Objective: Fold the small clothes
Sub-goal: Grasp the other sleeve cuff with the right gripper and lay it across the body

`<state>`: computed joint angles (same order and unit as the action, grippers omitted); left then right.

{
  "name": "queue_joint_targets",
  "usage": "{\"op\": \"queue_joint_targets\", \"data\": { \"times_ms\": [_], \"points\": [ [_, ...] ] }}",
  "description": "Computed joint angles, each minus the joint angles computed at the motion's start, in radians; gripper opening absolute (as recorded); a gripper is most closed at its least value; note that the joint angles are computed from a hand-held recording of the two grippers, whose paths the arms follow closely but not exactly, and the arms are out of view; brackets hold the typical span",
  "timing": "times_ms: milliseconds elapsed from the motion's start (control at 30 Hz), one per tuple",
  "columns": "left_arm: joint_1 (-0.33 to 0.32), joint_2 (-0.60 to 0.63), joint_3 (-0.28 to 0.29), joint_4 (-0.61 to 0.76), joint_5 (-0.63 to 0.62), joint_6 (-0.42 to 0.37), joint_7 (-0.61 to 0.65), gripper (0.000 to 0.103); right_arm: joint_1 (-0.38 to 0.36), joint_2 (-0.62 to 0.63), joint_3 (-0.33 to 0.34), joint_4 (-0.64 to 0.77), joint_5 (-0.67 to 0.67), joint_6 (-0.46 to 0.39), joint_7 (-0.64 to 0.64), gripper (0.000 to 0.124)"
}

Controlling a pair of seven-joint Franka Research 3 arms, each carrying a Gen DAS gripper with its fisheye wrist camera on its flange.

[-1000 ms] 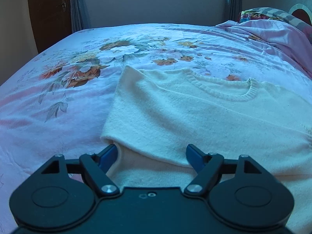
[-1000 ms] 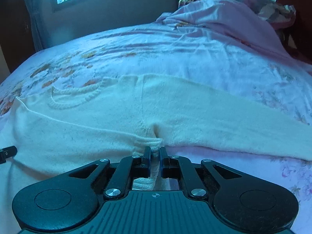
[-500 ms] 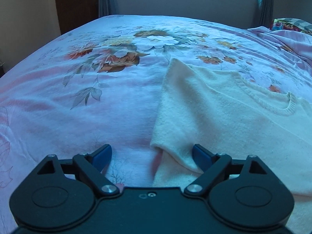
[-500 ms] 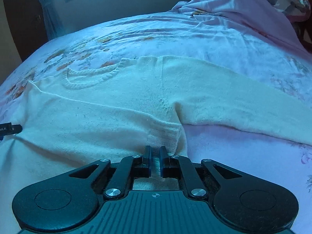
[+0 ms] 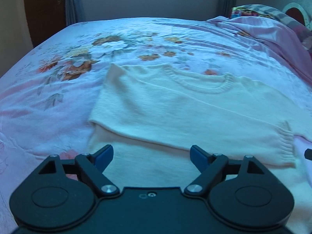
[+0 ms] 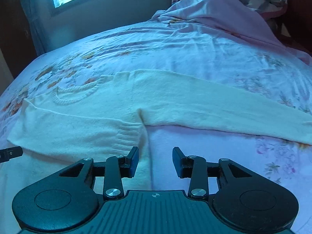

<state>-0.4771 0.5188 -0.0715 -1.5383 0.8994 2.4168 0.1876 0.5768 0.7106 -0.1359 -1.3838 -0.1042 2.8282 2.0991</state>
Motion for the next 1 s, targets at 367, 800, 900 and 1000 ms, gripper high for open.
{"op": "queue_joint_targets", "data": {
  "times_ms": [367,800,900,1000],
  "points": [
    [-0.087,0.132,-0.005,0.216,-0.062,-0.072,0.087,0.086,-0.008,-0.166,-0.122,-0.267,-0.097,0.034,0.191,0.038],
    [-0.146,0.394,0.041,0.634,-0.218,-0.188,0.243,0.086,-0.175,-0.135,-0.072,-0.258,0.025,0.049,0.275,0.038],
    [-0.149,0.414,0.059,0.665,-0.235,-0.192,0.259,0.086,-0.179,-0.103,-0.1,-0.218,0.05,0.046,0.325,0.038],
    [-0.145,0.4,0.07,0.64,-0.241,-0.179,0.253,0.086,-0.181,-0.066,-0.129,-0.17,0.06,0.031,0.389,0.037]
  ]
}}
